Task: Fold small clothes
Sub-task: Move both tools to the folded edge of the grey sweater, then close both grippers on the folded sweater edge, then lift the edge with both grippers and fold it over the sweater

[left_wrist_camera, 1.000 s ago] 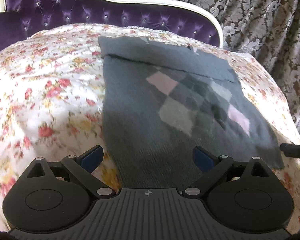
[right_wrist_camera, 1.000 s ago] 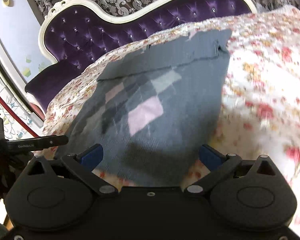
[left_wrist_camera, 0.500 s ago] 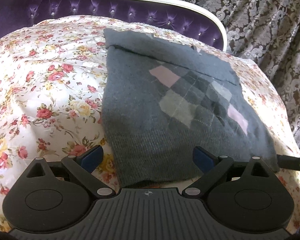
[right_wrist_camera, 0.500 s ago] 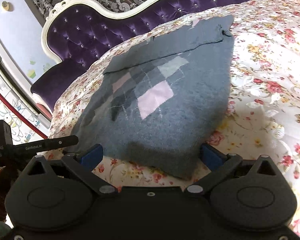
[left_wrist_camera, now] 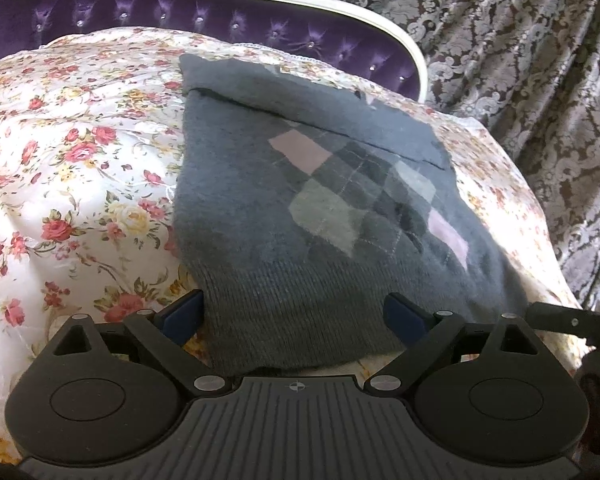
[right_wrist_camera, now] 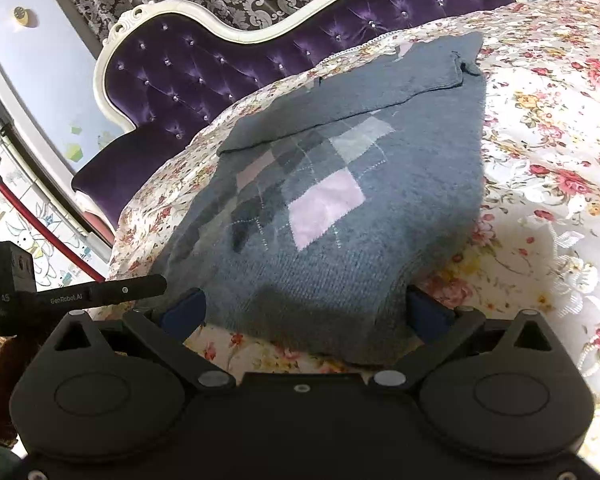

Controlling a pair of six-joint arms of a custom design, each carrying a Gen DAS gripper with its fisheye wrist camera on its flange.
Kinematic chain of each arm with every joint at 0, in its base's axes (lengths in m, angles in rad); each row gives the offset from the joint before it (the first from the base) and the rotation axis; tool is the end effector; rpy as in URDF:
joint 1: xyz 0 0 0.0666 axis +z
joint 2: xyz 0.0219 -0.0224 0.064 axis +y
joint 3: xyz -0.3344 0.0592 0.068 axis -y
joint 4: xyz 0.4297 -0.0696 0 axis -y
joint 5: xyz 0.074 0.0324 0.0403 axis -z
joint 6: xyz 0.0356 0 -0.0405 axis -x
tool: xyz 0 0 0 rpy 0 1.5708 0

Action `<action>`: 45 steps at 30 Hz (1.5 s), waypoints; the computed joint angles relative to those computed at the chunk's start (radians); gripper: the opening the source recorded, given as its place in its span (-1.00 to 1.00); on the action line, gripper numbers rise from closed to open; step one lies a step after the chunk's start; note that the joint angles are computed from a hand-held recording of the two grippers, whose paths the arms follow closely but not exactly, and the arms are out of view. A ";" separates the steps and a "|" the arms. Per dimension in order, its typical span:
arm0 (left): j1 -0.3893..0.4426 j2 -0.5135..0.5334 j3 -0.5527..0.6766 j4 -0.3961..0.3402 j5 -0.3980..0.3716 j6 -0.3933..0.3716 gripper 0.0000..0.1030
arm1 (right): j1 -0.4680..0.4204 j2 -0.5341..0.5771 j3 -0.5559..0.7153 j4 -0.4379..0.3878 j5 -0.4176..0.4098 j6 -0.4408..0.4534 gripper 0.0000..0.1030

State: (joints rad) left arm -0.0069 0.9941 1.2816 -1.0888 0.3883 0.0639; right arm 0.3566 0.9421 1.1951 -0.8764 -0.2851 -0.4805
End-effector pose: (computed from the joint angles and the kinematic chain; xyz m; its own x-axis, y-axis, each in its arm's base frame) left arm 0.3828 -0.0165 0.4929 -0.7340 -0.0540 -0.6770 0.2234 0.9221 -0.3158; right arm 0.3565 0.1430 0.4853 -0.7389 0.1981 -0.6441 -0.2339 0.8209 0.5209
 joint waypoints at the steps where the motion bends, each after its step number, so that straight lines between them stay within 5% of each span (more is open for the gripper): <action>1: 0.004 -0.001 0.000 -0.005 0.006 -0.007 0.80 | -0.002 -0.004 -0.004 0.002 -0.009 -0.004 1.00; 5: 0.016 -0.006 -0.001 -0.014 0.013 -0.022 0.60 | -0.021 -0.027 -0.029 0.028 -0.056 -0.058 1.00; 12: 0.032 -0.001 0.010 -0.024 -0.007 -0.018 -0.06 | -0.035 -0.033 -0.043 0.061 -0.067 -0.134 0.85; 20: 0.052 0.002 0.013 -0.024 0.027 0.023 -0.09 | -0.037 -0.013 -0.016 0.012 -0.063 -0.070 0.40; 23: 0.060 0.004 0.013 -0.026 0.041 0.033 -0.19 | -0.044 -0.018 -0.021 0.005 -0.055 -0.073 0.15; 25: 0.049 0.008 0.023 -0.042 -0.006 0.019 -0.86 | -0.040 -0.009 -0.009 -0.026 -0.029 -0.067 -0.60; 36: 0.075 -0.011 0.046 0.049 0.059 0.112 -0.89 | -0.057 -0.019 0.011 0.014 -0.034 -0.092 -0.74; 45: 0.103 0.144 0.217 0.204 0.148 0.154 -0.91 | -0.121 0.085 0.139 0.144 -0.078 -0.119 -0.74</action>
